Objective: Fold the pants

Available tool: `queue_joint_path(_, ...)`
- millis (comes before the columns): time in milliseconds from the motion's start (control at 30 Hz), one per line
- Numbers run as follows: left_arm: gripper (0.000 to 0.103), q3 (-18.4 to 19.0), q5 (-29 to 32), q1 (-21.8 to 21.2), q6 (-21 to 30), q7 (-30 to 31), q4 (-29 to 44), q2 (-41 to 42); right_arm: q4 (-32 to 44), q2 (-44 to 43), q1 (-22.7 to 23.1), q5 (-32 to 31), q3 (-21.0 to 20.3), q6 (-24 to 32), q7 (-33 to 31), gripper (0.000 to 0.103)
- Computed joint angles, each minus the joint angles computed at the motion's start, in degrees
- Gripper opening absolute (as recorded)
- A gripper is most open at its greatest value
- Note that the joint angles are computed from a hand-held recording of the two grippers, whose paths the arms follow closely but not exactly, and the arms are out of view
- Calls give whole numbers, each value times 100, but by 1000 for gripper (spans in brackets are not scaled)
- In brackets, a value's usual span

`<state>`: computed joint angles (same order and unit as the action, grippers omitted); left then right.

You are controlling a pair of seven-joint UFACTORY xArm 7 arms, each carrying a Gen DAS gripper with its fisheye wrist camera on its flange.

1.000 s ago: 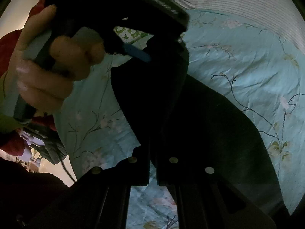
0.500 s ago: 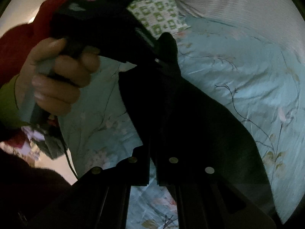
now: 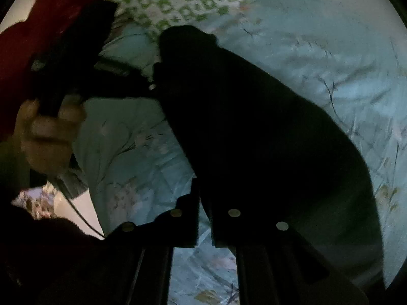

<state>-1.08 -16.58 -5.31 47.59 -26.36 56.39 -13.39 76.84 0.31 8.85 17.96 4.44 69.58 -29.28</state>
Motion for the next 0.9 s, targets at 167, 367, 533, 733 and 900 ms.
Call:
queue_joint_path(167,29,57,216,137,376,-172,-58,-231,-22,-65,-52,251,-41,105,274,31)
queue_joint_path(367,61,142,490,339,774,-317,189,-212,110,-133,-189,616,-158,28,457,36)
queue_joint_path(533,68,223,503,485,951,-354,546,138,598,190,-390,539,-259,-370,914,36)
queue_joint_path(733,71,264,496,626,1084,-403,908,607,1897,1338,-694,478,-221,-165,1287,36)
queue_joint_path(900,70,271,363,693,909,-478,824,746,2676,2232,-689,178,-7,264,1304,36)
